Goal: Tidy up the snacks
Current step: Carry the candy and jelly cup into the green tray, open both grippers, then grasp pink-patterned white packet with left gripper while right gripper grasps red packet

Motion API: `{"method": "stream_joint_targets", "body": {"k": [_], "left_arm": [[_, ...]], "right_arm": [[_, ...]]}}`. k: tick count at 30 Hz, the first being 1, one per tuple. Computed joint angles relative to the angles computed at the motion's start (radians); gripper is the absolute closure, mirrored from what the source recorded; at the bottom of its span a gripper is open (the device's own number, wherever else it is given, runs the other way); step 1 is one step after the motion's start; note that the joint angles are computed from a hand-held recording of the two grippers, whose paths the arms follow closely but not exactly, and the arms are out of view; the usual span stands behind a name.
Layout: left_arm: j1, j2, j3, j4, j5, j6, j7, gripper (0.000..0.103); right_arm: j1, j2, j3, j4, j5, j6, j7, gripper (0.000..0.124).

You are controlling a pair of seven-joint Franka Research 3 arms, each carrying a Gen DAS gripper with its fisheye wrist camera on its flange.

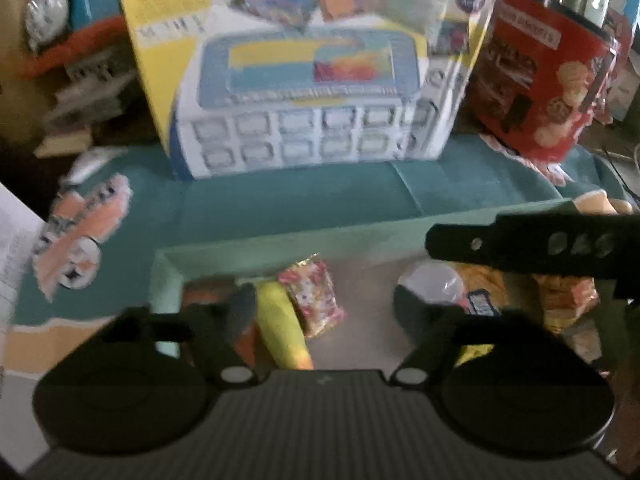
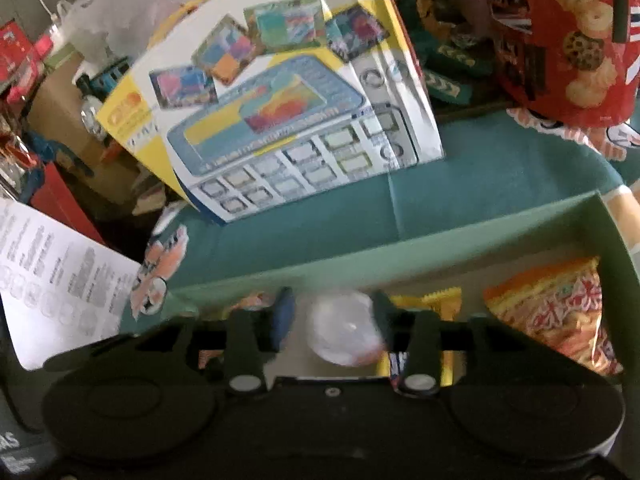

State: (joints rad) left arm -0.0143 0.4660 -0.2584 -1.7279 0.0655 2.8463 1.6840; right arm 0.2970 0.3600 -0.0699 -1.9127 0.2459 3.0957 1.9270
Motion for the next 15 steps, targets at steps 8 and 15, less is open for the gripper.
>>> {"method": "stream_joint_targets", "body": {"k": [8,15], "left_arm": [[0.056,-0.114,-0.032,-0.138,-0.059,0.041,0.040,0.002],[0.085,-0.260,-0.041,-0.303,-0.172,0.062,0.120,0.000]], "right_arm": [[0.177,-0.080,-0.183,-0.118,-0.081,0.065,0.145,0.021],[0.407,-0.205,-0.408,-0.266,-0.305,0.073,0.372,0.021]]}}
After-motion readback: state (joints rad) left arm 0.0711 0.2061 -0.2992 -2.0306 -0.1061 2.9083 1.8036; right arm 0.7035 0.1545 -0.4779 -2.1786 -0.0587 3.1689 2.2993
